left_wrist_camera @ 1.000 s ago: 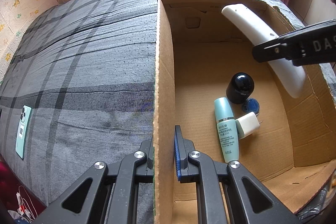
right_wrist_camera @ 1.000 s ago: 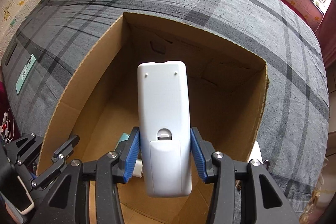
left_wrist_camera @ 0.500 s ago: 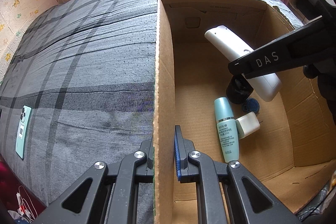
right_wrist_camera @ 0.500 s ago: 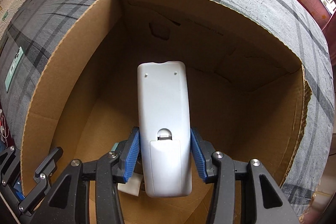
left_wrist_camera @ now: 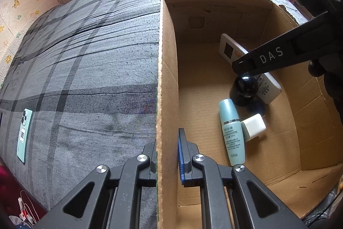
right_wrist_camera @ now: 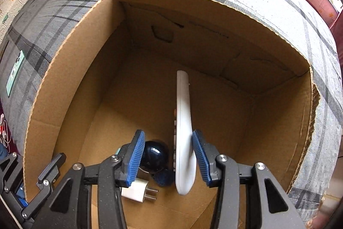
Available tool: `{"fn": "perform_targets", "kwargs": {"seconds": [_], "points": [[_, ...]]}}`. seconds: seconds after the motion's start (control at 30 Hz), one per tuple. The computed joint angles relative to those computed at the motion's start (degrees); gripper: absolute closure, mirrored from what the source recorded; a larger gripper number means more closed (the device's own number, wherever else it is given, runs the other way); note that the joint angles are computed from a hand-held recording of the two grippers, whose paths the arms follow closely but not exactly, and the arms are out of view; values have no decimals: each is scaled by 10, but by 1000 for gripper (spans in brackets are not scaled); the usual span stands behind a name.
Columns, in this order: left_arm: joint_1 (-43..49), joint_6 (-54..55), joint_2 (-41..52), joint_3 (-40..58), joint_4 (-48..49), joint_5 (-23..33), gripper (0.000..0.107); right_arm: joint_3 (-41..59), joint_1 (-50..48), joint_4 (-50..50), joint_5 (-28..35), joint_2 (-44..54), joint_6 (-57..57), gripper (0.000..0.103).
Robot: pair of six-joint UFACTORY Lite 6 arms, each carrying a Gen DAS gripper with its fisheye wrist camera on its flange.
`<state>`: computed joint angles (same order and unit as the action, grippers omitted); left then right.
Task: Organize rigid objects
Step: 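Lower the remote into the box and open the right gripper, then withdraw the right gripper from the box toward the keychain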
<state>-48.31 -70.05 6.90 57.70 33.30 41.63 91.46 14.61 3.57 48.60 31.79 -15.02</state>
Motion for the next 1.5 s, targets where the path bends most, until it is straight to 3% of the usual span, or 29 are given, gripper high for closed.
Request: {"fn": "perform_targets", "kwargs": {"seconds": [0.27,0.33,0.63,1.5], "points": [[1,0,0,-1,0,0,95,-46,3,7,-19,-62,1,45],[0,0,0,0,1,2,95,-58,-1,11,-23,-87,-8,34],[-2,0,0,3,-1,7,95,-98,-13,19,-17,-185,-20,2],[-2,-1,0,4,-4,9,95,-121,-219,77,39,-283,-138,0]]}}
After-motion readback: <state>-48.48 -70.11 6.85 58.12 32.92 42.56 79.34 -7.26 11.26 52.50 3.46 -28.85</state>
